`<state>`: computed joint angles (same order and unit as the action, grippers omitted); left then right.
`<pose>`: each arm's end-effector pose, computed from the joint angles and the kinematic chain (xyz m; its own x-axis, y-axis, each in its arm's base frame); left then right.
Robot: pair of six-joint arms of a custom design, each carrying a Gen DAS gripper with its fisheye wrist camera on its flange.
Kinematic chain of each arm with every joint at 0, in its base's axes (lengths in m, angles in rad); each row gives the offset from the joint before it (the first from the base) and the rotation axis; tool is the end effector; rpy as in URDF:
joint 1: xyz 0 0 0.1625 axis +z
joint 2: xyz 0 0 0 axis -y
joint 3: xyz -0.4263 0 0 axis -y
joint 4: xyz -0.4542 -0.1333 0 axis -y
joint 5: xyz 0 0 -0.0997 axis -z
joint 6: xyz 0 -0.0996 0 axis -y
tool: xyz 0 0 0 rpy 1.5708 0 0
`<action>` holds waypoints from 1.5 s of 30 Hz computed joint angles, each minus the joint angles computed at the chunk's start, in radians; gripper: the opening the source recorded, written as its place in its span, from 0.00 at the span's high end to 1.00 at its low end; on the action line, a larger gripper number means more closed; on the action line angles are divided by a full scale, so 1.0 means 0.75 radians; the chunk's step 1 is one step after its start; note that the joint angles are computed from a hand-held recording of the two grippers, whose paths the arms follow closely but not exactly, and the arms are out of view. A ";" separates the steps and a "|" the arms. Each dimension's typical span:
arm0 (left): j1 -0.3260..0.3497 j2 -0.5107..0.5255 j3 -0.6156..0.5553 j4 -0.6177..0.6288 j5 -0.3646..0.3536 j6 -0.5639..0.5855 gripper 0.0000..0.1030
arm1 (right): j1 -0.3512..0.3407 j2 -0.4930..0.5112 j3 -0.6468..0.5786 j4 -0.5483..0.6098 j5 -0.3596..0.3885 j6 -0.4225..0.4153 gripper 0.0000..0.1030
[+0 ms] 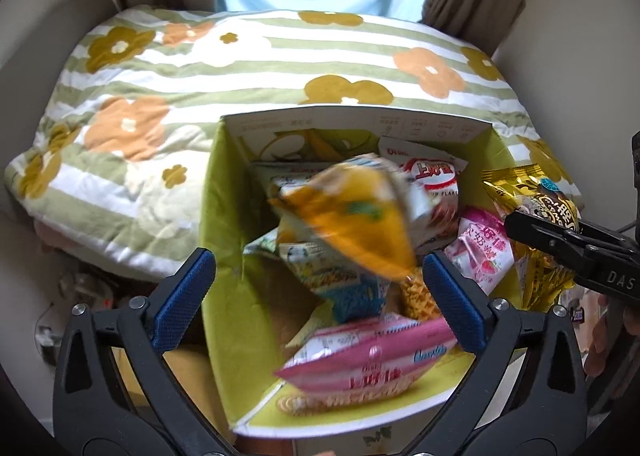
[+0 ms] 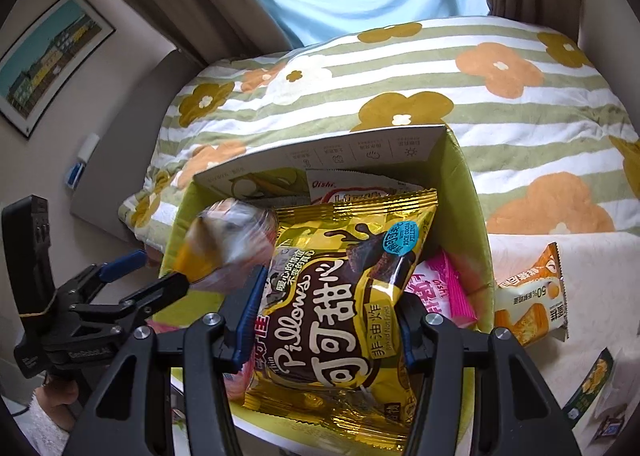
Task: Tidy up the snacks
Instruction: 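Open both tools to release the chip bag and chocolate pack into the box, then move both tools back to the green cracker pack and white pastry pack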
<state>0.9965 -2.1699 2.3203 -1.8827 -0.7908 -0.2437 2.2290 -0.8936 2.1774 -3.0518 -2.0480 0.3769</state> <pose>-0.0023 -0.3778 0.3926 -0.7682 0.0827 -0.6348 0.3615 0.8744 -0.3235 0.3817 -0.3505 -0.0081 -0.9253 -0.1535 0.3467 -0.2789 0.8951 -0.3479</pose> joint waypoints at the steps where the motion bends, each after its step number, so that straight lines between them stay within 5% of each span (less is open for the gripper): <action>1: -0.009 -0.021 0.004 0.025 0.001 -0.027 0.00 | 0.005 0.005 -0.001 0.003 -0.006 -0.007 0.51; 9: -0.064 -0.090 0.015 0.126 0.056 -0.124 0.00 | 0.012 0.041 -0.043 0.025 0.019 -0.074 0.46; 12: -0.089 -0.116 0.022 0.172 0.072 -0.164 0.00 | 0.043 0.070 -0.059 -0.025 -0.026 -0.127 0.00; 25: -0.138 -0.208 0.039 0.285 0.074 -0.254 0.00 | 0.101 0.068 -0.026 -0.073 -0.151 -0.207 0.00; 35: -0.167 -0.241 0.060 0.229 0.078 -0.217 0.00 | 0.137 0.030 -0.010 0.003 -0.198 -0.080 0.00; 45: -0.376 -0.282 0.085 0.372 0.114 -0.376 0.00 | 0.197 -0.055 0.055 0.020 -0.289 -0.028 0.00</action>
<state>0.7144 -2.3817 2.3843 -1.6033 -0.7050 -0.5255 2.3770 -0.9350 2.2189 -3.0366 -2.2646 0.3559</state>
